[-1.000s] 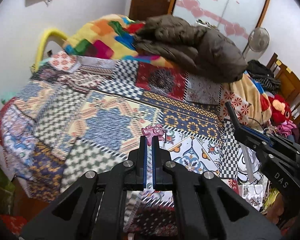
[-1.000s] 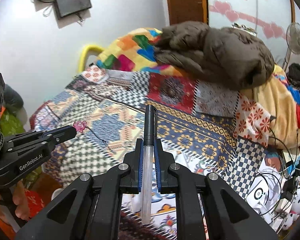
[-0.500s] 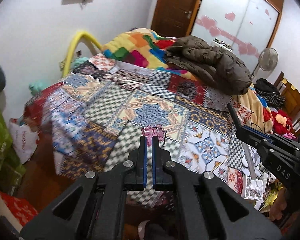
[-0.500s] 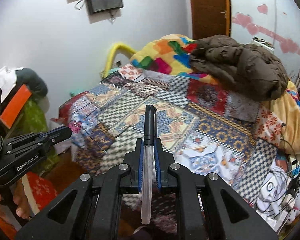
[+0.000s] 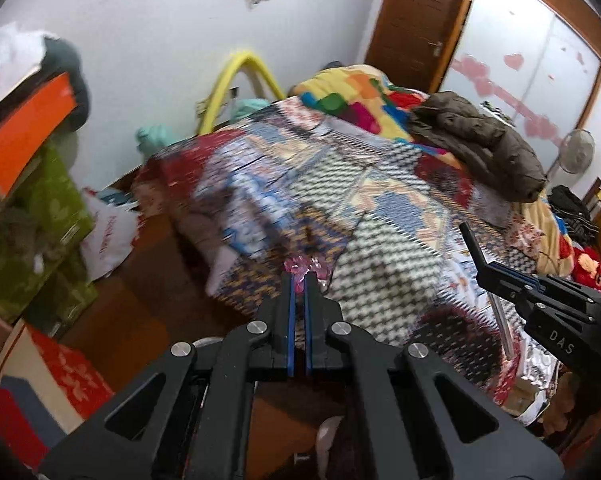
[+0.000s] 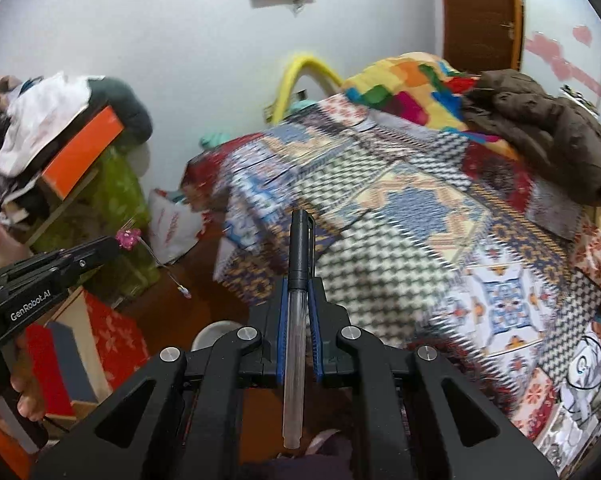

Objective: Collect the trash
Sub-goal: 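Carry the pen and pink cable over the white bin with both tools, then open the right tool to drop the pen while the left tool releases the cable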

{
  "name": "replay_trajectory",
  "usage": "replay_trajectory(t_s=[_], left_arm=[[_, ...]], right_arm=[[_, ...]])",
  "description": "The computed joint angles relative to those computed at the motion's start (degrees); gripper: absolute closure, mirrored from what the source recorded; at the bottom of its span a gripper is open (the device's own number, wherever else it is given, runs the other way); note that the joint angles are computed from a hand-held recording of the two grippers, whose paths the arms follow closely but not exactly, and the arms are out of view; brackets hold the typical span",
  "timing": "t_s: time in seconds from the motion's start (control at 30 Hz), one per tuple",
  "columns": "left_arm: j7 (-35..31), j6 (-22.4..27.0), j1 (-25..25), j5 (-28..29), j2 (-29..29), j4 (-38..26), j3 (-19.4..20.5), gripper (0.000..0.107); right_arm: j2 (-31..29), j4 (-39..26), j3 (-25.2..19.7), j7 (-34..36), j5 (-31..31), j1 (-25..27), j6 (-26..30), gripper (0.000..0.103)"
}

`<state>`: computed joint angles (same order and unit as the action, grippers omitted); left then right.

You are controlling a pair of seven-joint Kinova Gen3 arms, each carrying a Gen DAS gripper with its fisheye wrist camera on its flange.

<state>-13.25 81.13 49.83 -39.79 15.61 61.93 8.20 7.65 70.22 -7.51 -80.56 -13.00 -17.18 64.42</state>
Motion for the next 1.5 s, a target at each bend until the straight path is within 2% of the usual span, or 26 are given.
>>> replay_trajectory(t_s=[0.13, 0.4, 0.53, 0.8, 1.1, 1.3, 1.4, 1.43, 1.5], left_arm=[[3.8, 0.1, -0.8, 0.7, -4.1, 7.4, 0.9, 0.106], [7.5, -2.6, -6.7, 5.3, -9.2, 19.4, 5.0, 0.106], [8.3, -7.2, -10.5, 9.2, -11.1, 25.6, 5.7, 0.106], [4.5, -15.8, -17.7, 18.3, -12.0, 34.9, 5.1, 0.106], [-1.3, -21.3, -22.2, 24.7, -10.7, 38.6, 3.6, 0.106], [-1.8, -22.5, -22.9, 23.8, -11.4, 39.2, 3.3, 0.105], [-3.1, -22.2, -23.7, 25.0, -11.4, 38.9, 3.1, 0.093], [-3.3, -22.2, -23.9, 25.1, -11.5, 39.0, 3.1, 0.088], [-2.6, -21.5, -23.6, 24.4, -11.9, 39.0, 3.4, 0.086]], right_arm=[[0.2, 1.3, -1.5, -1.3, 0.7, -2.7, -0.4, 0.094], [3.6, 1.7, -3.5, -3.9, 2.2, -8.2, 0.0, 0.093], [6.9, 0.5, -4.1, -4.9, 2.5, -10.7, 1.4, 0.093], [14.7, -3.6, -4.3, -5.7, 3.5, -14.8, 6.0, 0.093], [22.2, -9.7, -3.8, -7.1, 3.3, -17.6, 9.4, 0.093], [24.3, -12.0, -3.7, -7.7, 3.8, -18.9, 10.3, 0.092], [25.9, -14.6, -3.1, -7.8, 5.1, -20.1, 13.0, 0.085], [25.8, -14.6, -2.8, -8.0, 5.7, -20.4, 12.9, 0.080], [25.5, -14.5, -2.2, -8.7, 6.6, -20.8, 13.2, 0.068]])
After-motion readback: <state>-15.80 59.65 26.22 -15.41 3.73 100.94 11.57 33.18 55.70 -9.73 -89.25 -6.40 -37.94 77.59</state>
